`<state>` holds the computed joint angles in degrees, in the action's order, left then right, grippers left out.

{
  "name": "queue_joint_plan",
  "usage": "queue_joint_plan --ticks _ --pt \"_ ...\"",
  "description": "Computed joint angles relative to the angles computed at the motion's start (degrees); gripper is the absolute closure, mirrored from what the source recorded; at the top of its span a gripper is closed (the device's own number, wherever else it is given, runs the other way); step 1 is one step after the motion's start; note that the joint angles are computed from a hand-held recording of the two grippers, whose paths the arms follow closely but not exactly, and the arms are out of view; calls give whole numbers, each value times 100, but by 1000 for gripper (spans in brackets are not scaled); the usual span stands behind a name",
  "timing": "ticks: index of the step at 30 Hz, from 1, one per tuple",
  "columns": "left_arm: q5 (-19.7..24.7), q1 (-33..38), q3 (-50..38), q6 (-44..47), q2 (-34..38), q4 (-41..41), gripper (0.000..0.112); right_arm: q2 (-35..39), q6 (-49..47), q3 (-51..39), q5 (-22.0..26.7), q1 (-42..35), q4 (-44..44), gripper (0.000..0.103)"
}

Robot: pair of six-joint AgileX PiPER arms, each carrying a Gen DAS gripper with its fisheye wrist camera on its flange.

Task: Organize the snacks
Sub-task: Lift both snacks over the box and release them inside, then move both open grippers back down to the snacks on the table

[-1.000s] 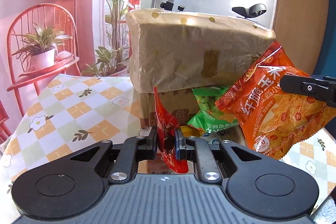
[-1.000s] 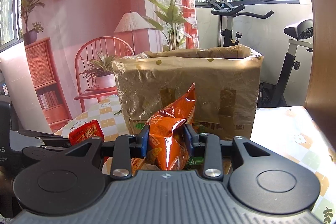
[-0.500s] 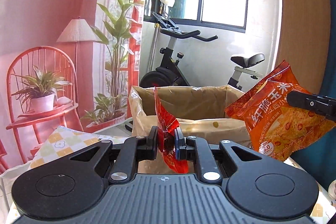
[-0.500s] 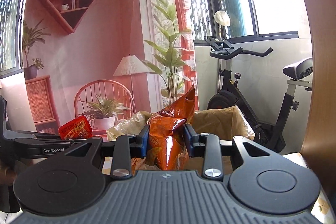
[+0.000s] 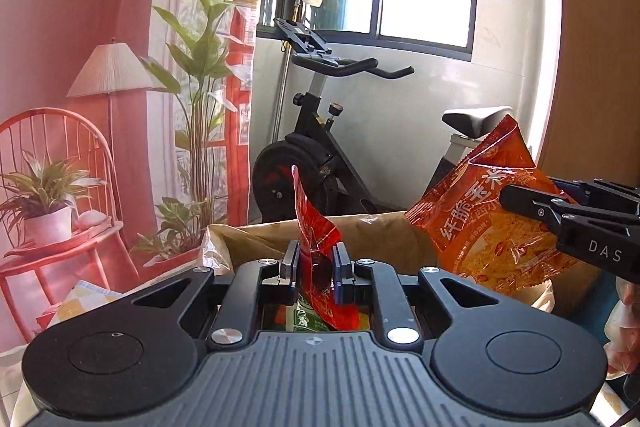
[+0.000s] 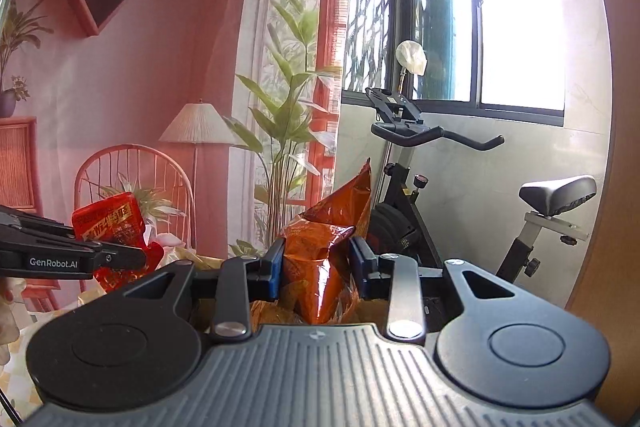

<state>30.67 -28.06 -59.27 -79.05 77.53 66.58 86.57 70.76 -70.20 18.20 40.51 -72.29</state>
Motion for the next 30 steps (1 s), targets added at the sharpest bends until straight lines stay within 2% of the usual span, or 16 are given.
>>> queue_joint_plan --ticks 5,6,7,9,11,12,19,24,30 --pt "-267 238 -133 273 456 -268 93 444 -57 -38 55 -162 412 66" --pt "-327 292 -118 361 481 -376 84 479 -141 -40 51 -190 603 65" --pt "-358 337 -114 424 501 -456 69 520 -376 -77 110 -209 969 64" --pt "-338 327 -30 350 448 -373 57 491 -459 -12 121 -247 1221 58" --pt "-254 267 124 370 286 -309 57 352 -463 124 31 -293 1345 48" --pt "-208 252 156 414 237 -341 56 261 -494 189 -23 -312 1431 46" --pt "186 85 716 454 -690 -572 54 -277 -841 498 89 -130 1981 44" --pt "662 -261 1270 318 -1455 -585 54 -762 52 1066 254 293 1337 44" --pt "1653 -1133 2124 -186 -2311 -597 54 -1444 1762 2068 646 1054 -47 44"
